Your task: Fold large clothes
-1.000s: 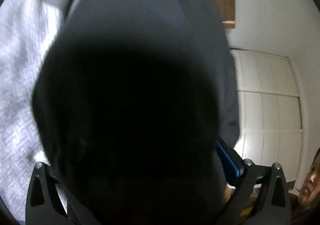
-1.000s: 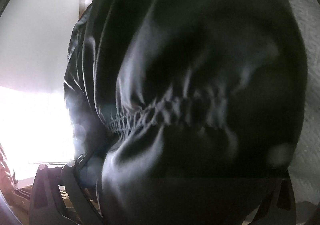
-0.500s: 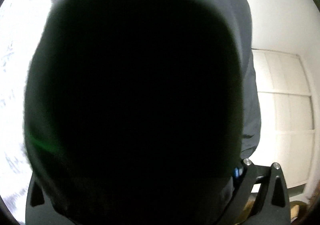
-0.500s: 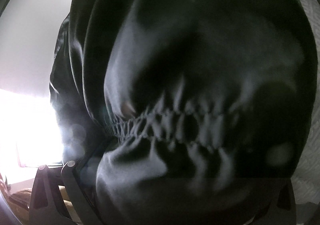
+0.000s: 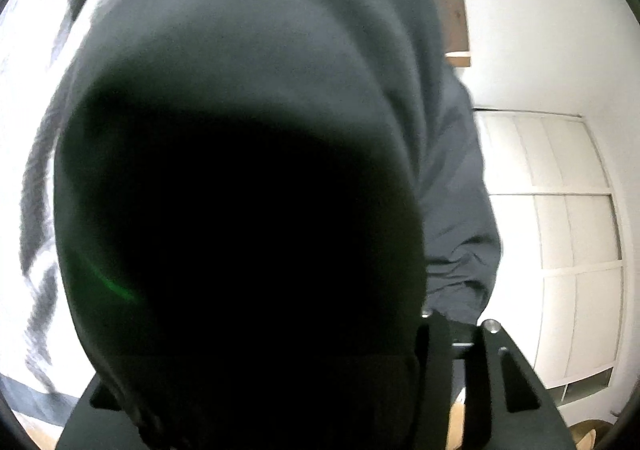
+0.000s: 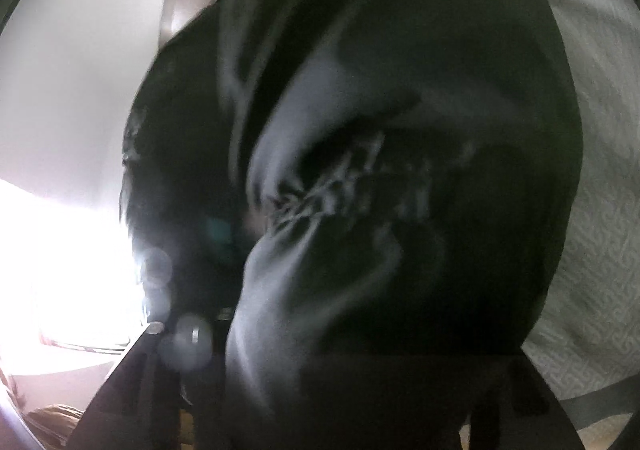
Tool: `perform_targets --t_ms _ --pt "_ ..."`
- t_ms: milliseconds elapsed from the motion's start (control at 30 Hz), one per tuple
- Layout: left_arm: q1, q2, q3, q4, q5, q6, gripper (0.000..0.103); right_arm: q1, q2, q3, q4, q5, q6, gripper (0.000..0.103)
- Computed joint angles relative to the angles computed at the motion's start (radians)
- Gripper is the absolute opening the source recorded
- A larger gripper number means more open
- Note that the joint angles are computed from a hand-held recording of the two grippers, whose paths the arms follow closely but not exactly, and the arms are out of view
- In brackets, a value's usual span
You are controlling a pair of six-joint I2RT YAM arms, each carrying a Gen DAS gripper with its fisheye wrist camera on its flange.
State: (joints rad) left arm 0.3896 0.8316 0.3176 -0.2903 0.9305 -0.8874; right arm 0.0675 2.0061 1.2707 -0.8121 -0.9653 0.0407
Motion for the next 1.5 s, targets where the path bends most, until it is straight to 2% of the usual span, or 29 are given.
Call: perform_targets --t_ms 67,133,233,300,333,367,400,433,500,567,633,667,767,833,867,900,967,1000,1033,1067,1100,1133,1167,1233,1300,1400,1433,1500 --pt "0.011 -0.035 0.009 0.011 0.023 -0.032 0.043 0.015 -0.036 -0.01 0.02 -0.009 0.016 0.034" --pt "0.053 -0.074 0.046 -0.049 0.067 -0.005 0.042 0.04 -0.071 0.006 0.042 -0.022 0.045 0.031" --pt "0.048 -0.083 0.089 -0.034 0.088 -0.029 0.042 0.072 -0.11 0.024 0.084 -0.04 0.084 0.029" --pt "0.063 -0.086 0.133 -0.072 0.103 -0.003 0.042 0.101 -0.125 0.065 0.094 -0.037 0.112 0.029" --pt "0.079 -0.084 0.151 -0.09 0.118 0.014 0.042 0.128 -0.15 0.046 0.137 -0.031 0.154 0.028" --pt "0.113 -0.092 0.176 -0.142 0.141 0.048 0.041 0.136 -0.153 0.059 0.142 -0.033 0.161 0.028" --pt "0.096 -0.1 0.18 -0.128 0.132 0.03 0.041 0.118 -0.136 0.111 0.09 -0.045 0.123 0.028" --pt "0.108 -0.097 0.214 -0.158 0.128 0.044 0.041 0.124 -0.138 0.135 0.084 -0.048 0.126 0.028" --pt "0.054 -0.122 0.208 -0.096 0.09 -0.023 0.041 0.151 -0.165 0.142 0.113 -0.048 0.171 0.028" --pt "0.101 -0.086 0.281 -0.164 0.126 0.046 0.041 0.161 -0.169 0.163 0.12 -0.056 0.181 0.028" --pt "0.121 -0.03 0.341 -0.185 0.136 0.081 0.041 0.178 -0.181 0.164 0.145 -0.059 0.207 0.028" --pt "0.092 -0.001 0.356 -0.137 0.112 0.057 0.041 0.198 -0.181 0.173 0.168 -0.053 0.235 0.028" --pt "0.147 0.018 0.431 -0.234 0.142 0.14 0.041 0.159 -0.17 0.18 0.114 -0.086 0.148 0.028" --pt "0.173 0.055 0.463 -0.239 0.152 0.168 0.041 0.184 -0.166 0.189 0.152 -0.089 0.194 0.028" --pt "0.179 0.054 0.476 -0.257 0.133 0.17 0.041 0.169 -0.153 0.165 0.167 -0.101 0.167 0.028" --pt "0.204 0.079 0.486 -0.277 0.178 0.225 0.041 0.188 -0.155 0.156 0.205 -0.096 0.204 0.028" --pt "0.35 0.094 0.56 -0.556 0.251 0.468 0.041 0.193 -0.162 0.114 0.244 -0.102 0.208 0.028" --pt "0.402 0.094 0.576 -0.668 0.257 0.572 0.041 0.206 -0.163 0.101 0.273 -0.096 0.232 0.028" --pt "0.402 0.117 0.58 -0.667 0.262 0.591 0.041 0.217 -0.163 0.082 0.303 -0.093 0.248 0.028" --pt "0.442 0.151 0.584 -0.73 0.27 0.687 0.041 0.234 -0.16 0.075 0.326 -0.083 0.264 0.028" --pt "0.504 0.216 0.62 -0.86 0.283 0.854 0.041 0.232 -0.173 0.039 0.33 -0.08 0.246 0.028" --pt "0.525 0.231 0.614 -0.908 0.272 0.917 0.041 0.242 -0.173 0.013 0.349 -0.067 0.247 0.028" --pt "0.537 0.257 0.592 -0.912 0.25 0.966 0.041 0.259 -0.167 -0.005 0.371 -0.047 0.255 0.028" --pt "0.529 0.286 0.548 -0.87 0.202 0.976 0.041 0.285 -0.156 -0.032 0.393 0.006 0.256 0.028" --pt "0.514 0.308 0.491 -0.81 0.129 0.989 0.041 0.291 -0.143 -0.056 0.382 0.064 0.225 0.028" --pt "0.519 0.349 0.449 -0.776 0.04 1.029 0.044 0.271 -0.125 -0.081 0.335 0.168 0.172 0.03" --pt "0.527 0.357 0.444 -0.788 0.024 1.052 0.047 0.257 -0.117 -0.09 0.319 0.197 0.153 0.031" --pt "0.562 0.43 0.484 -0.865 -0.018 1.139 0.053 0.238 -0.11 -0.104 0.292 0.281 0.132 0.04"
